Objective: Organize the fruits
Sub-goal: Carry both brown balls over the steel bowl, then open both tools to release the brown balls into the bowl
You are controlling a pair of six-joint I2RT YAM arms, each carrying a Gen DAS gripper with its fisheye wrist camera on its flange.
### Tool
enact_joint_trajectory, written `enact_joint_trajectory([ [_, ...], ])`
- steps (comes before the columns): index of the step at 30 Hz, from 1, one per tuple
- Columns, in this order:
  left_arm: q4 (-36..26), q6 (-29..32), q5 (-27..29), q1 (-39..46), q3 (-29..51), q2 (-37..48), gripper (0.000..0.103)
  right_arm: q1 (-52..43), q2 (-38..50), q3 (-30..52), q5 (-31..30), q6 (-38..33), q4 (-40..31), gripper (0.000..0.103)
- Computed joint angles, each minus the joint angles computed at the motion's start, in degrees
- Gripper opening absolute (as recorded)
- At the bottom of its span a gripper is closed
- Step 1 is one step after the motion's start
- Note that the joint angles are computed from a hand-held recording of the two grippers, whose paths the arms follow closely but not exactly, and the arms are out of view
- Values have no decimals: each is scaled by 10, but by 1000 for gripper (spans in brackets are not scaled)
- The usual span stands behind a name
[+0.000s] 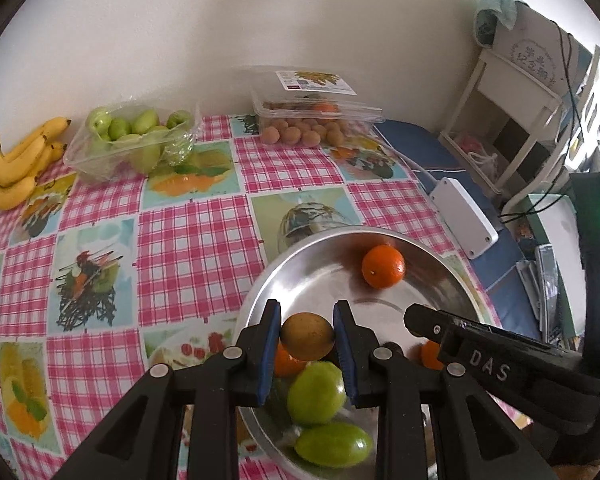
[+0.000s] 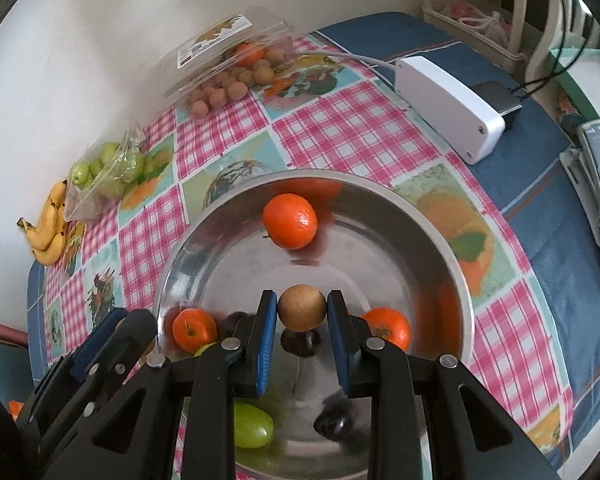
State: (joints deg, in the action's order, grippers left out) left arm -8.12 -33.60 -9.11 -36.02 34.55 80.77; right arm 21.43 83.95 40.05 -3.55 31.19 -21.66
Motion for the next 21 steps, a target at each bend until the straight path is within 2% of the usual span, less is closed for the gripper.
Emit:
enact_joint_trajectory([
  [9,61,18,11,18,5,73,29,12,42,9,14,-7,42,27],
  [21,90,28,33,37,12,118,29,5,108,15,8,-5,63,27],
])
